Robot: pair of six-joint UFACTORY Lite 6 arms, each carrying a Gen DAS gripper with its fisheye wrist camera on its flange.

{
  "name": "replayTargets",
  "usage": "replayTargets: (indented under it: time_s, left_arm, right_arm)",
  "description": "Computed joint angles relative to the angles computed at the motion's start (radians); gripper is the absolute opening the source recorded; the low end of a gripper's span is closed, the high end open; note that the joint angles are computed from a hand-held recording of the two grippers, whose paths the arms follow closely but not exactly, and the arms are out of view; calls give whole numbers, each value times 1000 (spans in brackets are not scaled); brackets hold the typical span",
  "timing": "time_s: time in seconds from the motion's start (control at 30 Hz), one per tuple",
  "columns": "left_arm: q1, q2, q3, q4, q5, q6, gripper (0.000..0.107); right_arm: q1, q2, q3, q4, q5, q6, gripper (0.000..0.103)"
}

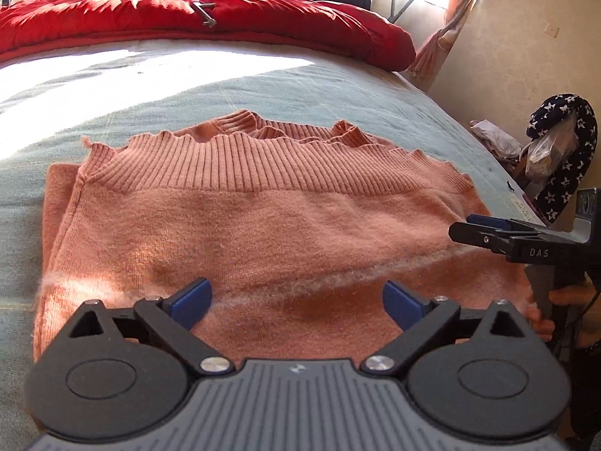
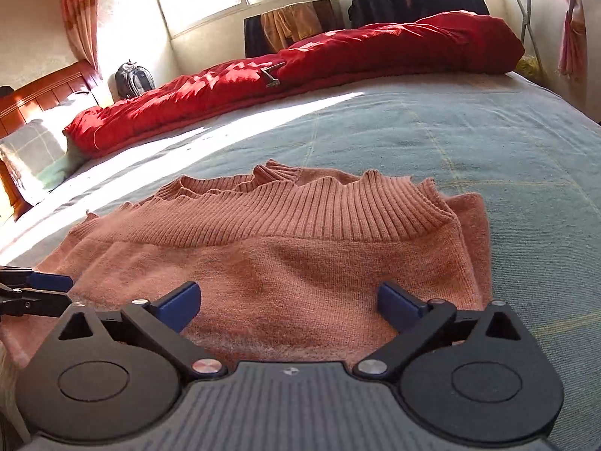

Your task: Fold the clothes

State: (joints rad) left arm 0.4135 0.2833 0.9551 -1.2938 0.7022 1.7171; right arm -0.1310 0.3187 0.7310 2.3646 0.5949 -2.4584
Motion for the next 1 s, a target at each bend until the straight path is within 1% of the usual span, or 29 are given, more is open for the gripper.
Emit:
replayTargets:
  time_s: [0.13, 0.23, 0.3, 0.4, 0.47, 0.5, 0.6, 0.67, 0.7, 0.77, 0.87, 0.93, 1.0]
  left_arm:
    - [94, -125, -132, 66, 32, 2, 98]
    - [167, -228, -228, 113, 55, -8, 98]
    - [205, -297, -267, 140, 74, -7, 98]
    - [235, -363, -267, 105, 95, 38, 98]
    - [247, -323, -208, 68, 125, 55, 98]
    - [245, -270, -157, 50, 137, 48, 98]
    - [227, -99, -5, 57, 137, -34, 98]
    - [211, -4, 67, 135, 65, -167, 98]
    - [224, 15, 76, 149, 66, -189, 97]
    - [277, -7, 47, 118, 135, -142, 97]
    - [331, -127, -47, 95, 176, -70, 98]
    - [352, -165, -84, 114, 225, -25, 100]
    - [355, -169, -112, 134, 215, 1, 101]
  right_arm:
    - [48, -6, -4, 99, -53, -128, 103]
    - [59, -2, -16, 160, -36, -163, 103]
    - [75, -7, -30, 216, -32, -223, 103]
    - [117, -44, -58, 326, -66, -329, 103]
    - [128, -77, -75, 338, -89, -314, 103]
    - [131, -95, -86, 336, -98, -298, 103]
    - [131, -156, -126, 294, -117, -237, 103]
    - [127, -199, -151, 256, -138, -201, 103]
    - [121, -225, -165, 226, -151, -175, 103]
    - [106, -269, -186, 162, -168, -113, 103]
    - [80, -319, -203, 43, -185, 24, 103]
    - [79, -325, -199, -8, -181, 115, 103]
    - [85, -321, -193, -59, -162, 197, 103]
